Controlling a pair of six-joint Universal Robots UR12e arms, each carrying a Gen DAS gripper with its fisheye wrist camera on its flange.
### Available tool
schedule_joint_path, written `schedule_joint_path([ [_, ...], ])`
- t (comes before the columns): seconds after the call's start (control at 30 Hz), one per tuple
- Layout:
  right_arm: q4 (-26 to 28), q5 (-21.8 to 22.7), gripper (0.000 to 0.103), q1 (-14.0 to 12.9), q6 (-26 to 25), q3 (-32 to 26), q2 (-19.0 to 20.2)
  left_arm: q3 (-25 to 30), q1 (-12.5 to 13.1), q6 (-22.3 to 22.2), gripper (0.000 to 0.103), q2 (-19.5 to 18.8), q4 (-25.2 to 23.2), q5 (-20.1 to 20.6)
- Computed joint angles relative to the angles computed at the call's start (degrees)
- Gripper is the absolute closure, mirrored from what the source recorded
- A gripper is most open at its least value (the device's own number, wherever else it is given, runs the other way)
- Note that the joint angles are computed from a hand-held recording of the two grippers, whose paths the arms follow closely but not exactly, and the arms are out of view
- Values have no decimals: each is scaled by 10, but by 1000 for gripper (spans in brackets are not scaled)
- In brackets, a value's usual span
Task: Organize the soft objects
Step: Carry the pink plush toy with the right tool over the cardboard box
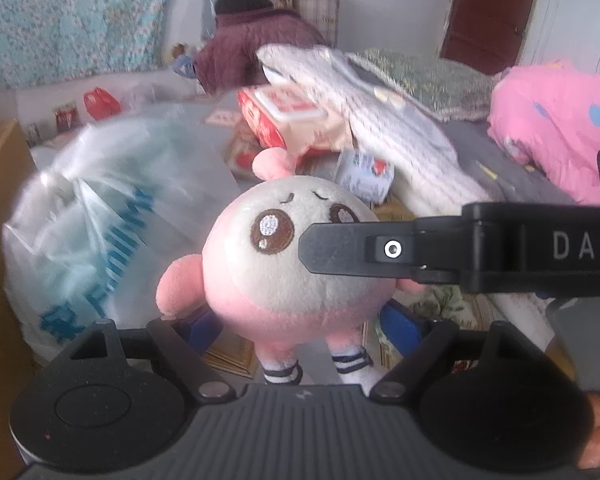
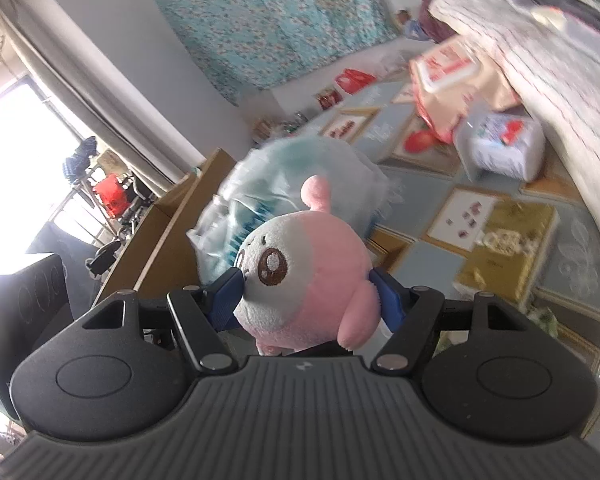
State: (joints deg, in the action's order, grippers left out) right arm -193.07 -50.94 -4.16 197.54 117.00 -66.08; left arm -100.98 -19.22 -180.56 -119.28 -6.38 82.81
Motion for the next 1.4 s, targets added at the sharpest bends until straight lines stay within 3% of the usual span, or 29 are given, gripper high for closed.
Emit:
schedule_joint_path([
  [0.6,4,2,34,39,-41,-31,-25,-41,18,-22,17,44,73,33],
  [0.97,36,38,33,71,-68,-81,-18,-59,34,-26,17,73,89,91],
  [1.2,129,75,33,114,-118,-170,10,-66,70,-50,17,106,47,122],
  [1.3,215,85,33,136,-161,-222,27,-69,88,-63,17,113,30,136],
  [1.4,340,83,33,156,-216,-285,50,-63,111,-99,17,113,-6,123],
])
